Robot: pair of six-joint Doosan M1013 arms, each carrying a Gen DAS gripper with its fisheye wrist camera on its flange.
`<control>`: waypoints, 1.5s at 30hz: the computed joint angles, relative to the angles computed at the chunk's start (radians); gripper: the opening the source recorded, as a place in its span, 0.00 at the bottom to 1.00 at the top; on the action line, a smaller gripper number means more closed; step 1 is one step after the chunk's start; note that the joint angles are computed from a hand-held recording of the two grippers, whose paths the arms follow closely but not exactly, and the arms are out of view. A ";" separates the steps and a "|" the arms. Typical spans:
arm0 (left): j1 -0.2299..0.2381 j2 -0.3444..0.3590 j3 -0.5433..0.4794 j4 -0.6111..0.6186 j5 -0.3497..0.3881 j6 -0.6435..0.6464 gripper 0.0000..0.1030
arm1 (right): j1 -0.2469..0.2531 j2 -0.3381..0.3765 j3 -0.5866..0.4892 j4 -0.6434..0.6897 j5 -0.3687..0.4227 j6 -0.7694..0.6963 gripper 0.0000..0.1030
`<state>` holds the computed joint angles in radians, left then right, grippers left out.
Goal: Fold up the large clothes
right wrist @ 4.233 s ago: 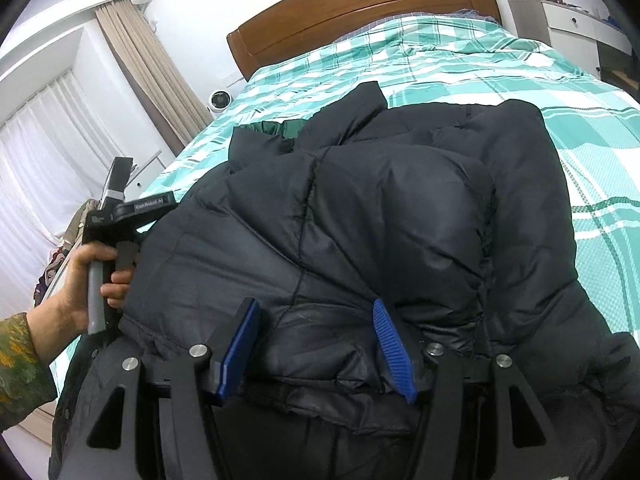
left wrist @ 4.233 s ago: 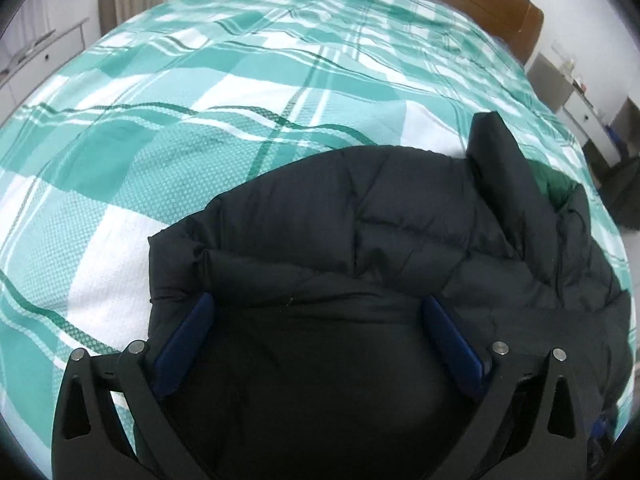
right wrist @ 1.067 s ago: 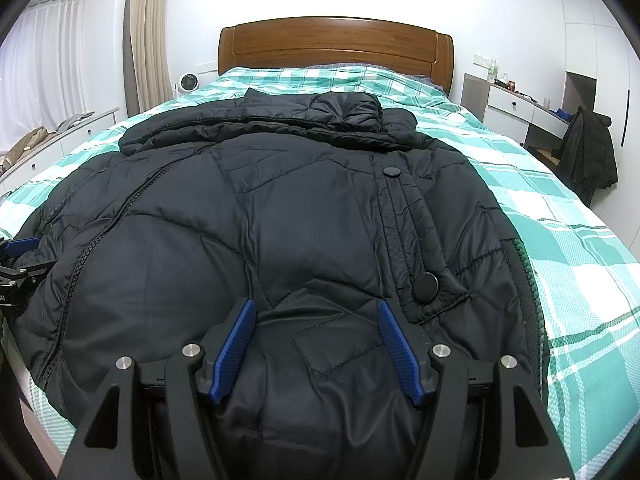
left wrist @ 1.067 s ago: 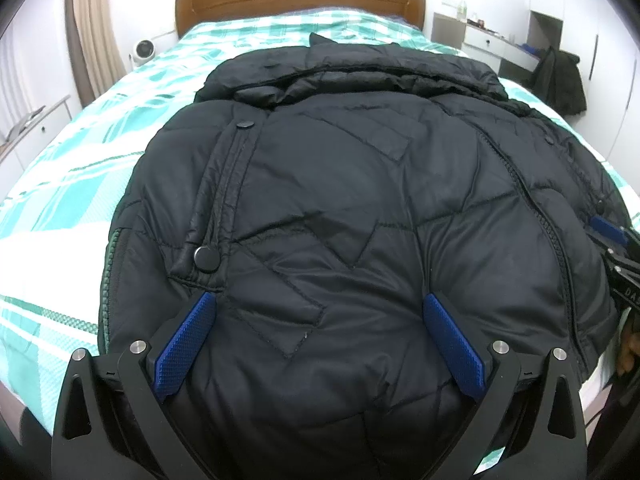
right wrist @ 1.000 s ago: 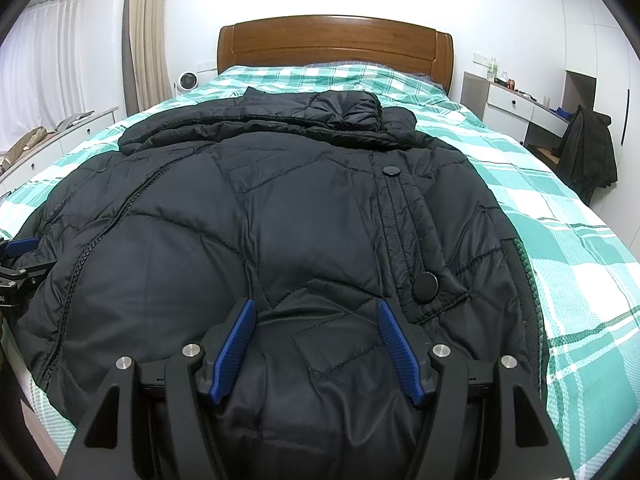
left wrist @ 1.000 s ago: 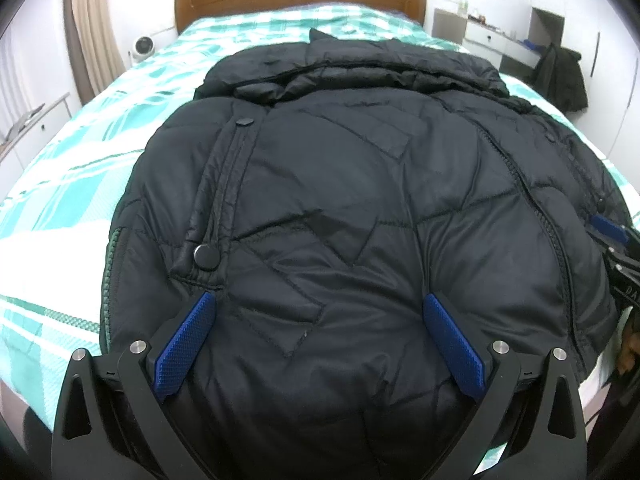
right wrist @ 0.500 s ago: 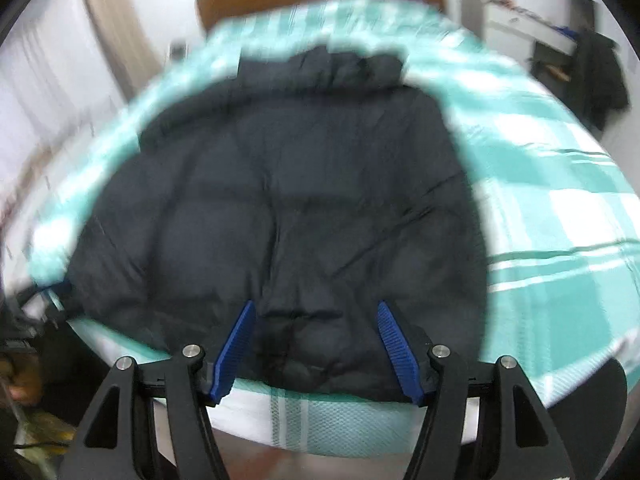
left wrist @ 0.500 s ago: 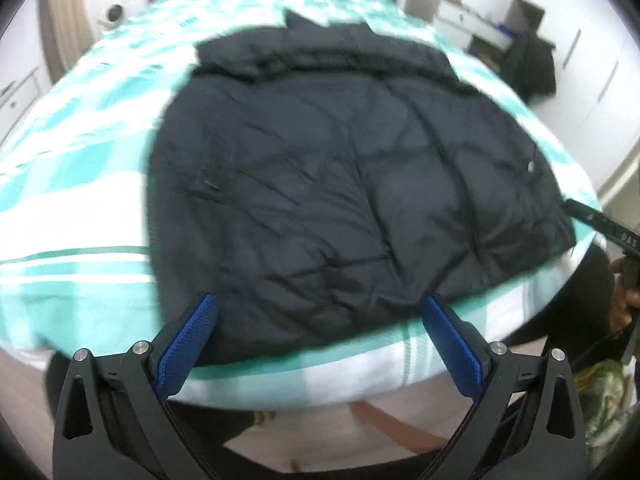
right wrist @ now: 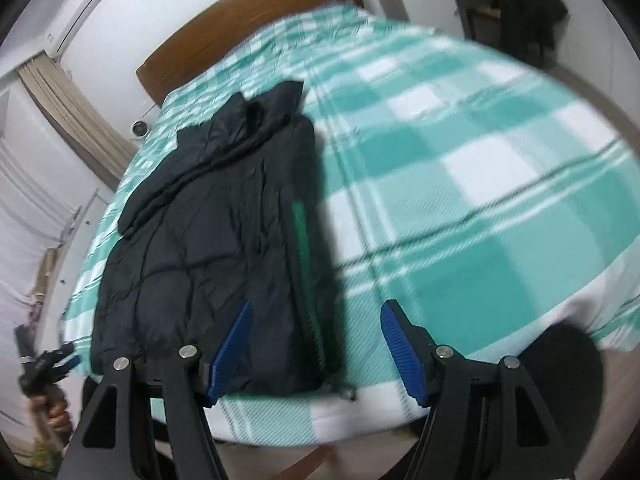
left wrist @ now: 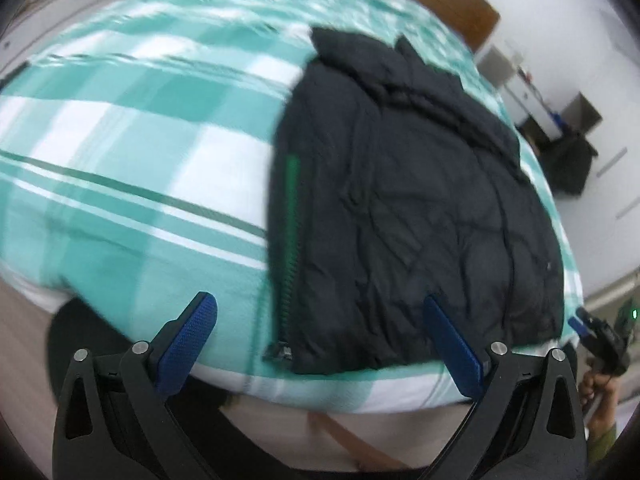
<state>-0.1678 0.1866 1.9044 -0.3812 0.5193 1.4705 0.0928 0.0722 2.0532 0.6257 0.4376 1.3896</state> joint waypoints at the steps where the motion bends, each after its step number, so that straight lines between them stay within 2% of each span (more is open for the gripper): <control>1: 0.001 0.012 -0.008 -0.042 0.013 0.054 0.99 | 0.002 0.010 -0.004 0.017 0.015 -0.021 0.66; 3: -0.011 0.036 -0.020 -0.045 0.031 0.077 0.99 | 0.014 0.028 -0.012 0.008 0.038 -0.034 0.66; 6: -0.035 0.061 -0.034 0.068 0.045 -0.008 0.99 | 0.029 0.048 -0.029 -0.030 0.058 -0.041 0.66; 8: -0.045 0.065 -0.032 0.114 0.030 -0.034 0.99 | 0.036 0.065 -0.040 -0.025 0.072 -0.079 0.66; 10: -0.050 0.067 -0.031 0.130 0.023 -0.042 0.99 | 0.045 0.086 -0.054 -0.067 0.080 -0.057 0.66; 15: -0.060 0.077 -0.037 0.185 0.029 -0.063 0.99 | 0.049 0.115 -0.062 -0.039 0.082 -0.096 0.68; 16: -0.060 0.080 -0.041 0.184 0.035 -0.060 0.93 | 0.046 0.116 -0.064 -0.022 0.088 -0.108 0.68; 17: -0.057 0.082 -0.047 0.168 0.044 -0.041 0.79 | 0.045 0.116 -0.065 -0.017 0.094 -0.113 0.66; 18: -0.056 0.081 -0.049 0.149 0.054 -0.019 0.71 | 0.041 0.117 -0.068 -0.007 0.106 -0.124 0.61; 19: -0.056 0.080 -0.051 0.141 0.064 -0.007 0.57 | 0.039 0.118 -0.070 -0.004 0.114 -0.128 0.49; 20: -0.064 0.076 -0.055 0.183 0.076 -0.038 0.43 | 0.033 0.119 -0.074 0.017 0.128 -0.145 0.43; 21: -0.066 0.076 -0.059 0.199 0.085 -0.047 0.37 | 0.026 0.117 -0.073 0.052 0.139 -0.168 0.34; 22: -0.068 0.074 -0.062 0.210 0.092 -0.055 0.26 | 0.026 0.113 -0.073 0.058 0.142 -0.169 0.30; 23: -0.068 0.069 -0.063 0.216 0.099 -0.064 0.20 | 0.028 0.111 -0.077 0.049 0.142 -0.167 0.29; 26: -0.063 0.049 -0.068 0.202 0.114 -0.073 0.16 | 0.037 0.101 -0.082 0.030 0.144 -0.155 0.26; 32: -0.049 -0.009 -0.055 0.149 0.089 -0.008 0.15 | 0.025 0.066 -0.093 0.056 0.166 -0.214 0.22; 37: -0.042 -0.020 -0.048 0.134 0.131 0.049 0.15 | 0.017 0.054 -0.103 0.038 0.217 -0.228 0.20; 41: -0.048 -0.024 -0.050 0.131 0.165 0.065 0.14 | 0.007 0.038 -0.091 0.015 0.280 -0.219 0.20; 44: -0.031 -0.054 -0.047 0.090 0.214 0.129 0.14 | -0.004 0.016 -0.089 -0.013 0.367 -0.228 0.19; 45: -0.020 -0.066 -0.044 0.057 0.240 0.152 0.14 | -0.011 0.004 -0.090 -0.008 0.419 -0.231 0.19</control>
<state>-0.1882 0.1205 1.8607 -0.3243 0.7589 1.6222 0.0813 0.0759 1.9636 0.6180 0.8567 1.1588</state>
